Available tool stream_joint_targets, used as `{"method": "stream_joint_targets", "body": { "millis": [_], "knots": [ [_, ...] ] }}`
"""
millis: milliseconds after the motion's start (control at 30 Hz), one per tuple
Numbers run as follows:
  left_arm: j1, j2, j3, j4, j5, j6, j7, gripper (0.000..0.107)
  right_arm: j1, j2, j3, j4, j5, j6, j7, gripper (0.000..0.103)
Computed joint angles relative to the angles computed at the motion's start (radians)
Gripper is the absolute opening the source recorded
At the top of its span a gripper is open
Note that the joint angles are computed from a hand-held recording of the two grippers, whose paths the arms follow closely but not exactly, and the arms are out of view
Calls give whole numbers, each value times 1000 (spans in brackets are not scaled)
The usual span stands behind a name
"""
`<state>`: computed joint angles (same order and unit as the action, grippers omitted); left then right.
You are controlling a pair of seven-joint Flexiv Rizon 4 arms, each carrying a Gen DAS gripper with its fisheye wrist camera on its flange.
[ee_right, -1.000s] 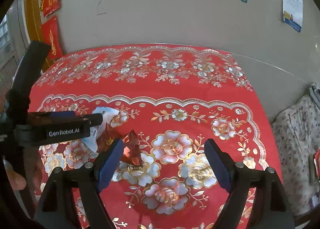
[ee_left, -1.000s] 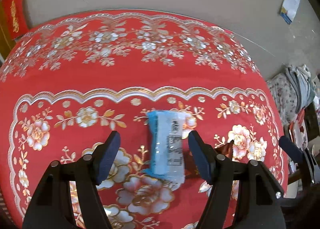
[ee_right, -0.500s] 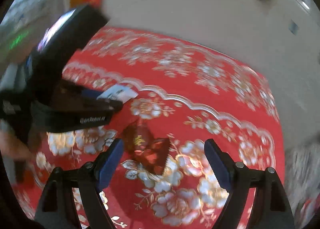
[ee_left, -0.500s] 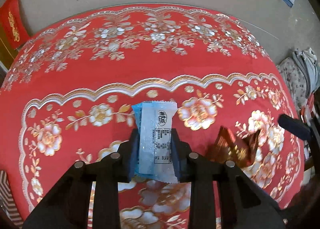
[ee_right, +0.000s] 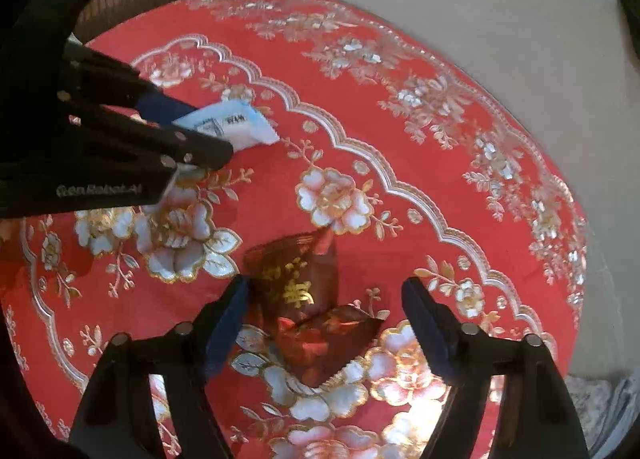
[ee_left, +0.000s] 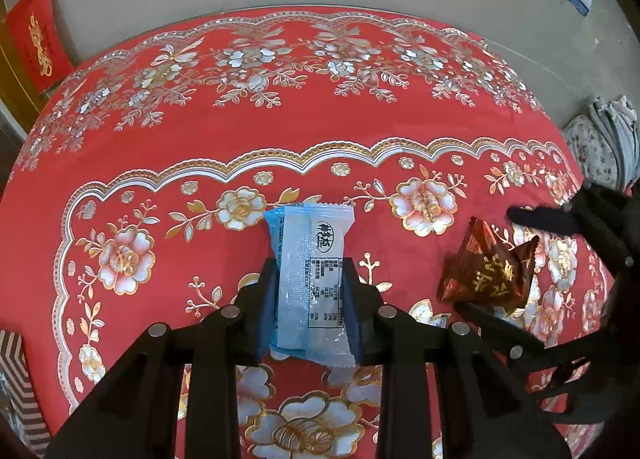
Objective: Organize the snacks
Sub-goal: 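Grasp the blue-white packet with the left tool while the right tool grasps a red candy, then carry the blue-white packet and red candy over the white box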
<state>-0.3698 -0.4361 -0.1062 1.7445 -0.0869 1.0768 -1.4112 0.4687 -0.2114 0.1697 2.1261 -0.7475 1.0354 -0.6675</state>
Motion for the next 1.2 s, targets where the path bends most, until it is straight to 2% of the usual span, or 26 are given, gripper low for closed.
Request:
{"method": "stream_joint_targets", "body": {
  "millis": [100, 167, 300, 400, 567, 600, 667, 733, 800, 933, 967, 1000, 1033, 1067, 1133, 1200],
  "knots": [
    [-13, -1, 13, 3, 27, 20, -17, 27, 12, 7, -5, 9, -24, -10, 68, 47],
    [-7, 2, 7, 15, 21, 38, -16, 27, 25, 18, -9, 22, -68, -27, 157, 43],
    [3, 19, -4, 51, 3, 65, -9, 27, 28, 46, -8, 67, -156, -10, 371, 42],
    [19, 45, -18, 100, -27, 90, 7, 27, 7, 82, -9, 123, -240, 66, 592, 42],
    [33, 97, -27, 185, -63, 127, 26, 27, -6, 119, 13, 173, -403, 104, 891, 42],
    [39, 115, -31, 213, -75, 137, 34, 27, -1, 122, 25, 173, -417, 85, 927, 38],
    [37, 141, -26, 250, -74, 158, 35, 27, 19, 125, 54, 165, -399, 20, 952, 38],
    [35, 171, -18, 294, -67, 189, 33, 27, 33, 124, 65, 165, -427, 7, 1027, 38],
    [45, 192, -26, 328, -83, 200, 51, 27, 50, 115, 78, 156, -409, -25, 1047, 37],
    [60, 226, -21, 376, -108, 203, 75, 27, 48, 131, 72, 173, -437, 22, 1120, 40],
    [63, 231, -21, 385, -115, 207, 80, 27, 49, 140, 77, 175, -428, 2, 1123, 43],
    [69, 236, -25, 392, -129, 205, 90, 27, 51, 143, 86, 172, -377, -12, 1094, 58],
    [73, 239, -26, 395, -139, 197, 98, 27, 46, 144, 87, 173, -344, 1, 1084, 65],
    [74, 240, -27, 398, -145, 197, 100, 27, 36, 146, 79, 179, -349, 40, 1102, 68],
    [73, 242, -25, 402, -147, 201, 101, 27, 31, 135, 80, 175, -305, 73, 1076, 67],
    [70, 242, -26, 405, -149, 203, 104, 27, 54, 116, 94, 148, -243, 14, 1011, 67]
  ]
}}
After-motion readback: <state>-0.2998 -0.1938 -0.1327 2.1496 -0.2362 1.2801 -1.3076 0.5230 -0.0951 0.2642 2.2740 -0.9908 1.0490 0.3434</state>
